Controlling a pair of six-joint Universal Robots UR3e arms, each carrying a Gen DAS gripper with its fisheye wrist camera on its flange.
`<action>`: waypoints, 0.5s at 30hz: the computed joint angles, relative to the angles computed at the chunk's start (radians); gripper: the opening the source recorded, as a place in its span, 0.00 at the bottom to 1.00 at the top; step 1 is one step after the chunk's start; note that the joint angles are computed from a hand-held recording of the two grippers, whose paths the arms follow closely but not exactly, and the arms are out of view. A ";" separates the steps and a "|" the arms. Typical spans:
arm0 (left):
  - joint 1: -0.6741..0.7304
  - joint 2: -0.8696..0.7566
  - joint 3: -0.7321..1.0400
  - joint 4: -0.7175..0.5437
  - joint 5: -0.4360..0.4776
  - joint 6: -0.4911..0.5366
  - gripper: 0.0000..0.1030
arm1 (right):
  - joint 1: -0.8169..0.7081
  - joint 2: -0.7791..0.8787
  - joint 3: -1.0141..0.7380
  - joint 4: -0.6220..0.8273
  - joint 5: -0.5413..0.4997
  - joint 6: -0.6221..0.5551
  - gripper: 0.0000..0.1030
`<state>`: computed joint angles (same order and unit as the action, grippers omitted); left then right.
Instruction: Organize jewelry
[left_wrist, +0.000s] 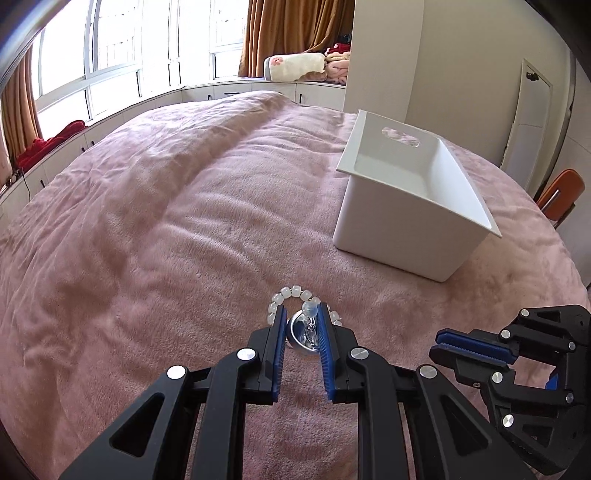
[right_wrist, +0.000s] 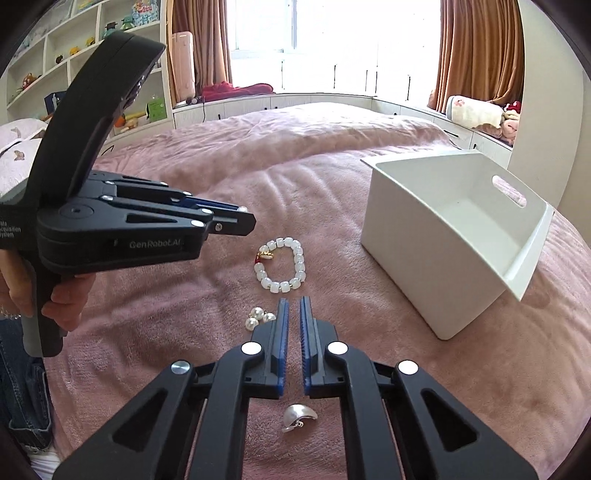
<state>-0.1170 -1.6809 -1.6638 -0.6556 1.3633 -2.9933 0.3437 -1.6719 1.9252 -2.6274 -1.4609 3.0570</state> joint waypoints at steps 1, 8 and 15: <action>-0.001 -0.001 0.004 -0.007 -0.004 -0.001 0.21 | -0.003 -0.003 0.001 0.012 0.003 -0.002 0.04; -0.001 0.007 -0.034 -0.006 0.018 0.006 0.21 | 0.008 0.013 0.039 0.038 -0.015 0.020 0.21; 0.019 0.020 -0.114 0.022 0.022 0.005 0.21 | -0.028 -0.022 0.153 -0.047 -0.019 0.040 0.53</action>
<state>-0.0980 -1.6614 -1.7777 -0.6336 1.3856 -2.9880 0.3161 -1.6943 2.0786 -2.6740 -1.4801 3.0966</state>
